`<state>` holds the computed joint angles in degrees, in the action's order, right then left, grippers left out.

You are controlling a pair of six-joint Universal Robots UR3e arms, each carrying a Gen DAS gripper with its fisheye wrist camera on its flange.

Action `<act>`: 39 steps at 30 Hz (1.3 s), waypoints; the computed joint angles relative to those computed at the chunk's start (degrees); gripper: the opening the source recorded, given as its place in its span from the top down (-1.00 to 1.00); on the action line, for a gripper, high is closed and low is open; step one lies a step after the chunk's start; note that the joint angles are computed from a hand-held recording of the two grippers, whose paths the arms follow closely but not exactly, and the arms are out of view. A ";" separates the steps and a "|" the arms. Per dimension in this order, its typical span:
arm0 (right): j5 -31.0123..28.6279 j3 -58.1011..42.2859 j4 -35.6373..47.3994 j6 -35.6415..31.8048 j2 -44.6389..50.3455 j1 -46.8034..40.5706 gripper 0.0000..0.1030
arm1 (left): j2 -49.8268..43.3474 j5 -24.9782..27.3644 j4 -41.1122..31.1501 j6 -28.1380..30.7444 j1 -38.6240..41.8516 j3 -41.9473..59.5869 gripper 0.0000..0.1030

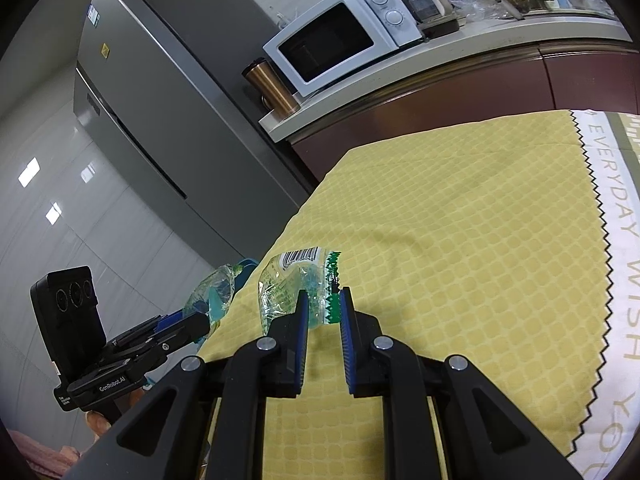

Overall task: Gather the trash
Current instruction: 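Carry both clear wrappers over the blue bin with both tools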

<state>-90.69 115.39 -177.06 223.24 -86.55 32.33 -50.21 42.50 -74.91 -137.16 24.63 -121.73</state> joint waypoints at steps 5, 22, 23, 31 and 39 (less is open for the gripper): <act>1.10 -1.55 -0.11 -0.56 1.55 -0.07 0.73 | 2.52 -1.07 -6.37 4.46 4.29 0.67 0.24; 2.72 -9.58 2.48 -1.68 7.16 1.03 0.73 | 6.94 -3.15 -21.22 14.78 14.78 3.81 0.24; 2.99 -9.58 2.42 -1.86 7.20 0.96 0.73 | 6.92 -3.29 -21.97 15.29 15.26 4.11 0.24; 3.69 -13.06 3.40 -2.70 9.86 1.57 0.73 | 7.39 -3.92 -27.12 19.18 19.10 5.69 0.24; 4.63 -17.07 4.86 -3.74 12.63 1.92 0.73 | 7.66 -4.42 -32.12 23.32 23.34 7.03 0.24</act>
